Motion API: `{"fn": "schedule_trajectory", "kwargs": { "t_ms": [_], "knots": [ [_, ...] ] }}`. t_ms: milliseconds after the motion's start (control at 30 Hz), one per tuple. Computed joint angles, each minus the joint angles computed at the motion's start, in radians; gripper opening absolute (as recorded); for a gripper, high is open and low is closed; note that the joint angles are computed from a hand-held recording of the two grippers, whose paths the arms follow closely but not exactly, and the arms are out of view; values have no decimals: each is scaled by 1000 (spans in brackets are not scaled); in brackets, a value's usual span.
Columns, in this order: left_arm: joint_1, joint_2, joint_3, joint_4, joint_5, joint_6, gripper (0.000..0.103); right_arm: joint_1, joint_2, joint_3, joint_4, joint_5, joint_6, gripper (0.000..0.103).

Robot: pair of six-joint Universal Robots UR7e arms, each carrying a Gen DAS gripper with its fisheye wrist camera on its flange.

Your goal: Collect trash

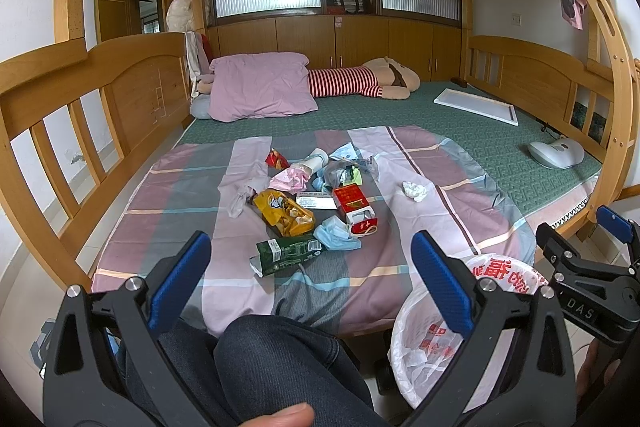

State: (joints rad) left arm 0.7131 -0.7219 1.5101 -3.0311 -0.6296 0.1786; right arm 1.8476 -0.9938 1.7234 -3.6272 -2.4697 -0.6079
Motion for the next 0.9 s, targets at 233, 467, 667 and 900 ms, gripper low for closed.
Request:
{"fn": "schedule_trajectory", "kwargs": {
  "t_ms": [233, 467, 667, 900],
  "knots": [
    [0, 0, -1, 1, 0, -1, 100, -2, 3, 1, -8, -1, -4, 100],
    [3, 6, 5, 3, 0, -7, 100, -3, -1, 5, -8, -1, -2, 100],
    [4, 8, 5, 2, 0, -6, 100, -3, -2, 5, -6, 0, -1, 100],
    [4, 8, 4, 2, -1, -5, 100, -4, -3, 9, -7, 0, -1, 100]
  ]
}}
